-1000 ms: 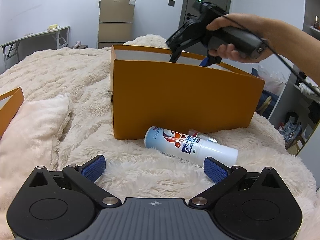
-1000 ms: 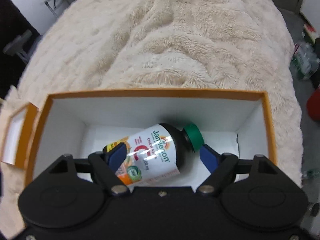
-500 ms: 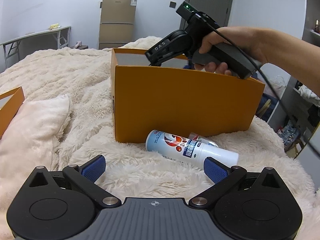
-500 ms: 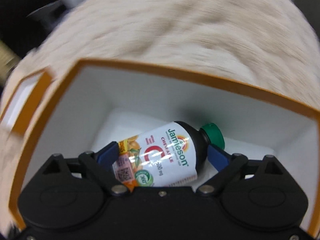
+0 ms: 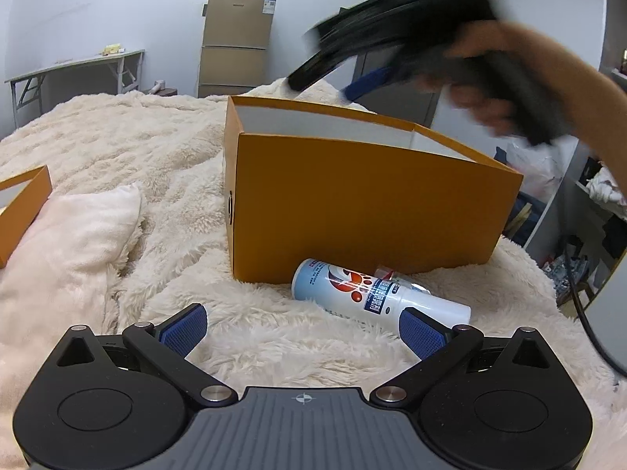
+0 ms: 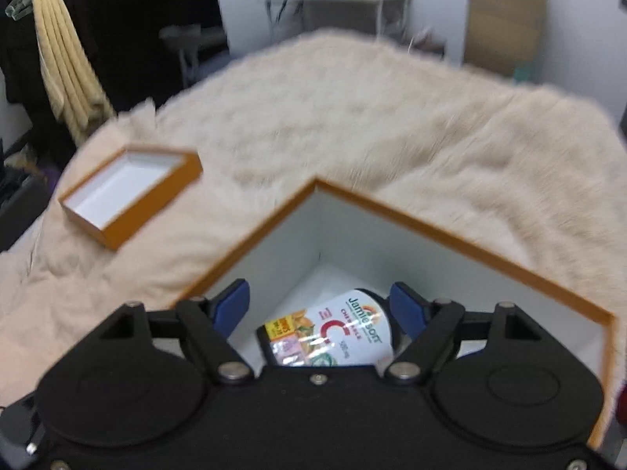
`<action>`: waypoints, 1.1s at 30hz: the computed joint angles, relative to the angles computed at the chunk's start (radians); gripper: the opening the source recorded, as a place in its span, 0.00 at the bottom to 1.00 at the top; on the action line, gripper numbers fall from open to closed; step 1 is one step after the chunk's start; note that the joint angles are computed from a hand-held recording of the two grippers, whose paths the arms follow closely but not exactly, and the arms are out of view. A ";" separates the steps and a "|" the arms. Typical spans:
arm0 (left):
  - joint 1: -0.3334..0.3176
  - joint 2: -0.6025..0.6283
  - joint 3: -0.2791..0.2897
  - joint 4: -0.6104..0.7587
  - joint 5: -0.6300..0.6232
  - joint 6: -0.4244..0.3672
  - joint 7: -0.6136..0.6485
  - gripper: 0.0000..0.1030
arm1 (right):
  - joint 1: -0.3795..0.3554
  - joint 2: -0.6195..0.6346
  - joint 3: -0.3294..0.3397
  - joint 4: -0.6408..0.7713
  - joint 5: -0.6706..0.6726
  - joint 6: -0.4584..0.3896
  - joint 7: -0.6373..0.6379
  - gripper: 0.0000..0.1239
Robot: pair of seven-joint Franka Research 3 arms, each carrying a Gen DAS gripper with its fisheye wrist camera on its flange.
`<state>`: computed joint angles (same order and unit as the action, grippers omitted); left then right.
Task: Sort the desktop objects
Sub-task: 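Withdraw the right tool from the box and move it toward the pill jar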
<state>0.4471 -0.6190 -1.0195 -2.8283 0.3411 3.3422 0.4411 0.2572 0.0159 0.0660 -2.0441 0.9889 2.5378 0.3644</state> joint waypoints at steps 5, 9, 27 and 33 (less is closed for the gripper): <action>0.000 0.008 0.003 0.003 0.001 0.001 -0.003 1.00 | -0.055 -0.239 -0.111 -0.269 0.221 -0.155 -0.344 0.74; 0.007 0.021 -0.001 0.003 -0.001 0.015 0.000 1.00 | -0.109 -0.266 -0.226 -0.364 0.494 -0.195 -0.483 0.74; 0.013 0.029 -0.026 0.012 -0.027 0.003 0.028 1.00 | -0.202 -0.110 -0.120 -0.288 0.615 0.005 -0.326 0.10; 0.017 0.029 -0.025 0.009 -0.017 0.011 0.018 1.00 | -0.189 -0.180 -0.135 -0.358 0.599 -0.022 -0.338 0.12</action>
<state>0.4636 -0.5898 -1.0443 -2.8188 0.3240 3.3530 0.4589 0.0682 -0.1640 -0.0695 -2.4023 1.5878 2.5154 0.0266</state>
